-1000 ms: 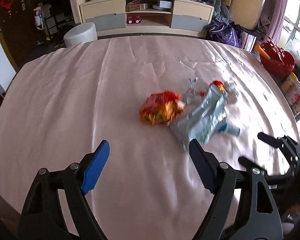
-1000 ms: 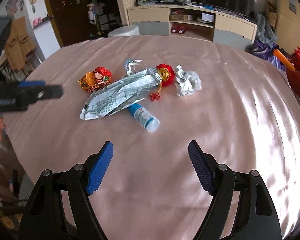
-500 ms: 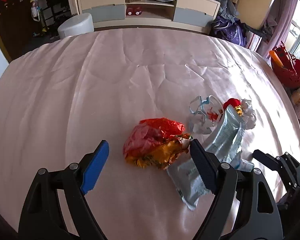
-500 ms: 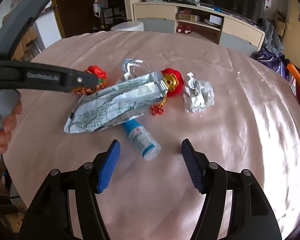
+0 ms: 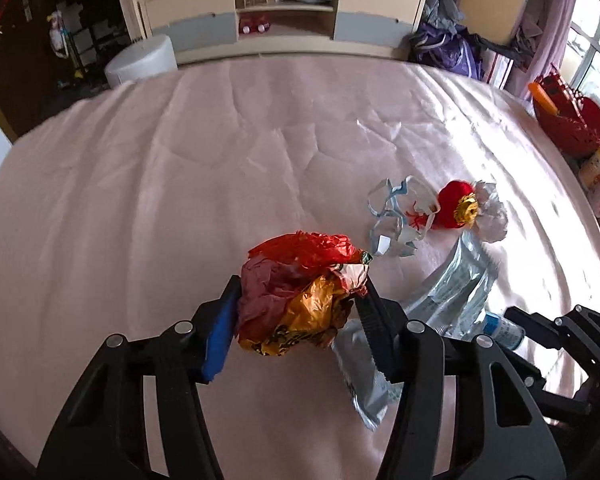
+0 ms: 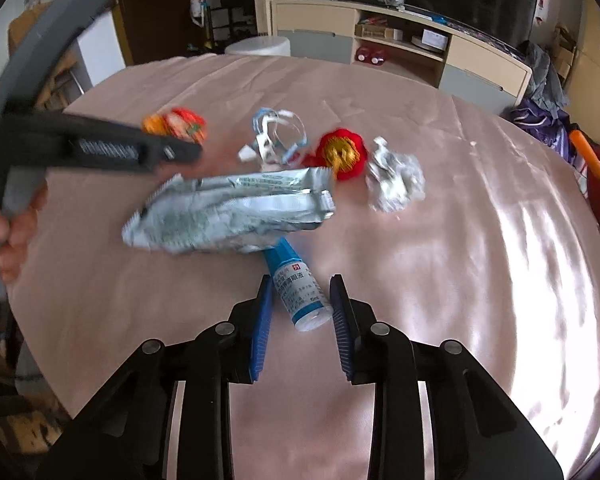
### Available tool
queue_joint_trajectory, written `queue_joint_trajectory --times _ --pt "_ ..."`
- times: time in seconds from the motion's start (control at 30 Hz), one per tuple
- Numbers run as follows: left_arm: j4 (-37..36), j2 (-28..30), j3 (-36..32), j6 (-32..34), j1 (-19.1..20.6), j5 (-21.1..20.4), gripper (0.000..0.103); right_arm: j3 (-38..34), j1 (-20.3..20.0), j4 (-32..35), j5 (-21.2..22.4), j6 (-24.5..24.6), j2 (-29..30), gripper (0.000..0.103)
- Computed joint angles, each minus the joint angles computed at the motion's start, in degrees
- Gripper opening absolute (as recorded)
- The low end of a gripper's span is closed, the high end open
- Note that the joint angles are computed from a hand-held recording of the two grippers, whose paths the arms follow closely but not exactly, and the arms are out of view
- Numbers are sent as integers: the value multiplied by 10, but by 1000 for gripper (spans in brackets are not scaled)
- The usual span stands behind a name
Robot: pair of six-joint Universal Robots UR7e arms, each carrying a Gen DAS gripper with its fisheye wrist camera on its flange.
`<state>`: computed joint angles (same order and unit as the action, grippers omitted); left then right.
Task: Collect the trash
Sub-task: 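Grasp the orange wrapper with left tool while right tool grasps blue-white bottle, then carry wrapper and bottle to the bin and open both tools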
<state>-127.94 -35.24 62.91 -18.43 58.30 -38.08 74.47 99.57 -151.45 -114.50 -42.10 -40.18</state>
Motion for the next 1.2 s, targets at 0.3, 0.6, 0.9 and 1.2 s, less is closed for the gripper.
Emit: queue_joint_trajectory --times 0.3,0.6,0.9,1.2 --pt "-73 -99 142 -15 -48 27 54 73 11 -27 -22 17 -87 20" --pt "-94 -207 313 -78 -131 21 54 183 20 -58 10 29 -199 20" --pt "-116 -261 443 -149 -208 7 54 313 8 -85 50 51 -300 20" --pt "-157 -246 527 -223 -228 -46 54 395 -19 -91 75 70 -340 20"
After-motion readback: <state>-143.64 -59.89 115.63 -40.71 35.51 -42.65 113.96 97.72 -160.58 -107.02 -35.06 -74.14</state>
